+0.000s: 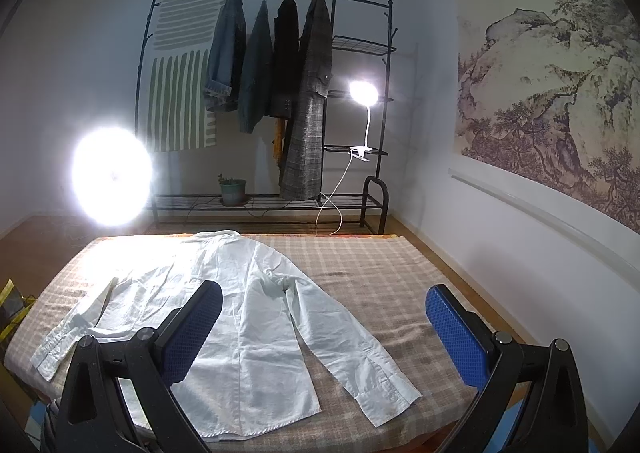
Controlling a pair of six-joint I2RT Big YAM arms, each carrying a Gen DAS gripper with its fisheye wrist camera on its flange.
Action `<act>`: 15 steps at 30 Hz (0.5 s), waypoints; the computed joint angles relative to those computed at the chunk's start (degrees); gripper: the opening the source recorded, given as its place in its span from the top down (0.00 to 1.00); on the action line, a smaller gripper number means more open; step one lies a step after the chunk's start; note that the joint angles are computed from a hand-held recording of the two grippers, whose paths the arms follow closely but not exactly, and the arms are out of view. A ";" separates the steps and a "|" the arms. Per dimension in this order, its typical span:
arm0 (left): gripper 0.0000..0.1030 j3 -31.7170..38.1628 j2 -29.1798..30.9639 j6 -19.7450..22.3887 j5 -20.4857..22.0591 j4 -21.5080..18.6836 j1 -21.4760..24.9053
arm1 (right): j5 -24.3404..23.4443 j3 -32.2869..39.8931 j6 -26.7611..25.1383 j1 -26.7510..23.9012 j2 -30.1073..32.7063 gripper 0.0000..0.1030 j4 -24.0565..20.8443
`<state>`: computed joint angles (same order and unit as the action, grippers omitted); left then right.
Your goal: Fold small clothes
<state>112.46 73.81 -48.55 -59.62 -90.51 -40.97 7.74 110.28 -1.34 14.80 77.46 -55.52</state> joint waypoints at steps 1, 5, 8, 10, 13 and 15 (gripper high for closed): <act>0.00 0.22 0.12 0.14 -0.03 0.01 -0.01 | -0.02 0.01 -0.03 -0.03 0.00 0.00 0.03; 0.00 0.67 0.13 0.31 -0.06 -0.18 -0.03 | -0.10 0.24 0.00 -0.11 0.08 0.00 -0.16; 0.00 0.66 0.11 0.32 -0.45 -0.06 -0.19 | -0.41 0.01 0.05 -0.52 -0.07 0.00 0.08; 0.00 0.99 0.18 0.61 -0.54 0.00 -0.14 | -0.59 -0.08 0.08 -0.68 -0.14 0.00 0.12; 0.00 1.28 0.29 0.85 -0.52 0.00 -0.10 | -0.73 -0.36 0.01 -0.80 -0.24 0.00 0.34; 0.00 1.08 0.21 0.55 -0.54 -0.12 -0.20 | -0.60 -0.41 0.07 -0.66 -0.26 0.00 0.38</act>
